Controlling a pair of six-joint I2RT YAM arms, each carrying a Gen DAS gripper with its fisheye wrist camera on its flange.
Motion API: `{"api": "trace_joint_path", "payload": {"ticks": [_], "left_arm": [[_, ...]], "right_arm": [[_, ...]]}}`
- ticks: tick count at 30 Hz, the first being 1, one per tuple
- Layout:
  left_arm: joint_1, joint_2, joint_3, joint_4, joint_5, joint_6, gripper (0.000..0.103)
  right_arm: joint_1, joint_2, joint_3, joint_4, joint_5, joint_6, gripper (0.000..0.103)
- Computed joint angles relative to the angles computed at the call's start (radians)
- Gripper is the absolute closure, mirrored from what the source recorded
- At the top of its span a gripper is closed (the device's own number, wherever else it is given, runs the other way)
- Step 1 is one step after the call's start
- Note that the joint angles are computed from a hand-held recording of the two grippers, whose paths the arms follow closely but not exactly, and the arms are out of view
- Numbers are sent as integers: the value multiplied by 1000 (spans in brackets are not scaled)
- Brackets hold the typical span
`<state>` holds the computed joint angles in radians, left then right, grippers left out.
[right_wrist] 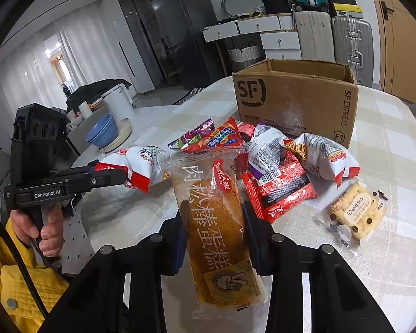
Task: Organize snacks
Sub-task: 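Lift both held snack bags and carry them over the cardboard box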
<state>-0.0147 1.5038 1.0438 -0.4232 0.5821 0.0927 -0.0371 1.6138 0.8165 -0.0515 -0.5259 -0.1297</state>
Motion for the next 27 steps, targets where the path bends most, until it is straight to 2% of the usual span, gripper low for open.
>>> {"api": "trace_joint_path", "payload": {"ticks": [7,15,20,27], "left_arm": [[8,-56,37,-32,22,4,84],[12,-84,131,-68,54,-3,84],[3,-73,235,-86,75,-15,84],[-46,17,443,-132,53,-17,84]], "right_arm": [[-21,-75,-2,-14,-35,22,66],[-46,-141,78,-84,-84,41,66],[-73,-139,183,-143,-124,58,66],[-120,-40,415,-246,-161,83,66]]}}
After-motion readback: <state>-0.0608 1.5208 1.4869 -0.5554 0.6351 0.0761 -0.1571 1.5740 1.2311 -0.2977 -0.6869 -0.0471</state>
